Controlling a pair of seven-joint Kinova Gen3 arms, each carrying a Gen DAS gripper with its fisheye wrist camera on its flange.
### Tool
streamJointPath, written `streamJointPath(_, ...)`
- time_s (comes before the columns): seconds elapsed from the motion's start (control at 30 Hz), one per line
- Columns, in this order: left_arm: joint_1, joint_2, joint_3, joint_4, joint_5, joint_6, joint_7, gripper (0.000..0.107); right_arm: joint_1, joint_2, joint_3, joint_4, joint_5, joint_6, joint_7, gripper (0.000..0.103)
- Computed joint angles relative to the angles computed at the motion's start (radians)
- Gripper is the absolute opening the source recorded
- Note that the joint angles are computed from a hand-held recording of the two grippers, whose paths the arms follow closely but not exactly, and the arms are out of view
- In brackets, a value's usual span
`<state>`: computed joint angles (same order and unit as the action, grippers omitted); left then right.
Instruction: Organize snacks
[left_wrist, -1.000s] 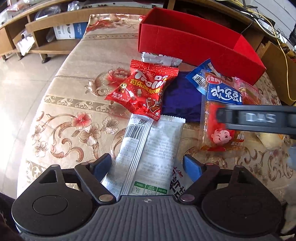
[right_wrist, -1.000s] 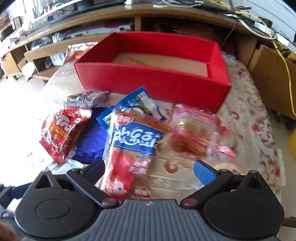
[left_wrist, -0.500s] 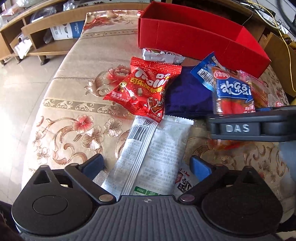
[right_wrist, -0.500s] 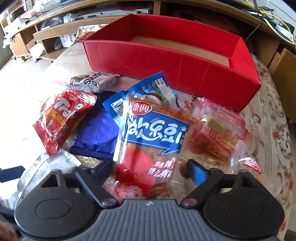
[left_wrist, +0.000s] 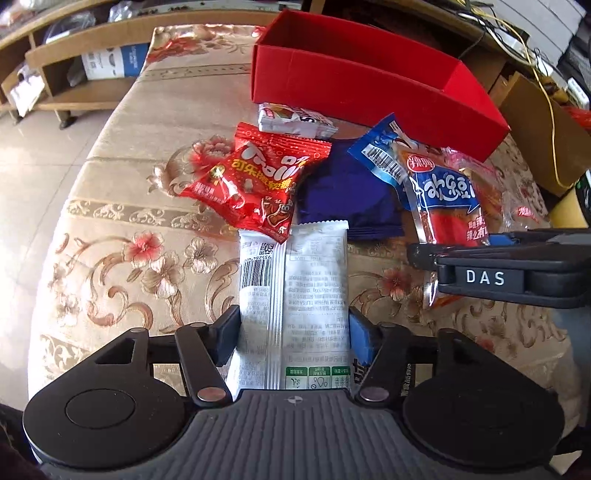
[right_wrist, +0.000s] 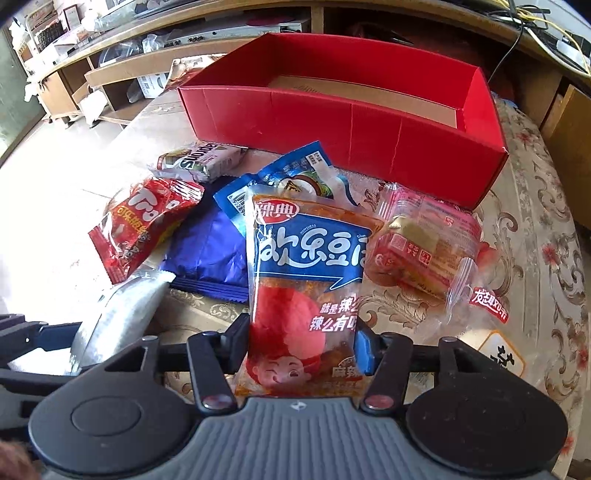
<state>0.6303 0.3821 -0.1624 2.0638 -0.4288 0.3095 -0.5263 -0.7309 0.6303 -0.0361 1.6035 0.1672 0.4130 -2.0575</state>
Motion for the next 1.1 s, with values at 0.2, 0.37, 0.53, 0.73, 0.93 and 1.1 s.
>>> streamJointPath(0.2,0.014,0.041,0.012,-0.049,-0.032,0.043,-0.010,0.086,0.031,-0.013,-0.030,0.017,-0.026,-0.015,0.027,0.052)
streamJointPath(0.37,0.033,0.041,0.008,-0.061,-0.050,0.085,0.009,0.076,0.043,-0.027,-0.037,0.033,-0.045,-0.031,0.040,0.052)
streamJointPath(0.53,-0.043,-0.005,0.047,-0.020,-0.005,0.050,0.011,0.056,0.041,-0.040,-0.033,0.044,-0.053,-0.037,0.043,0.052)
streamJointPath(0.73,-0.007,-0.034,0.033,-0.015,-0.051,0.074,0.061,0.052,0.033,-0.062,-0.033,0.060,-0.052,-0.049,0.048,0.050)
streamJointPath(0.93,-0.047,-0.072,0.082,0.006,-0.057,0.029,0.045,0.051,0.095,-0.084,-0.084,0.095,-0.100,-0.072,0.087,0.037)
streamJointPath(1.1,-0.075,-0.043,0.101,0.006,-0.007,-0.006,-0.020,0.051,0.123,-0.057,-0.094,0.083,-0.133,-0.051,0.081,0.038)
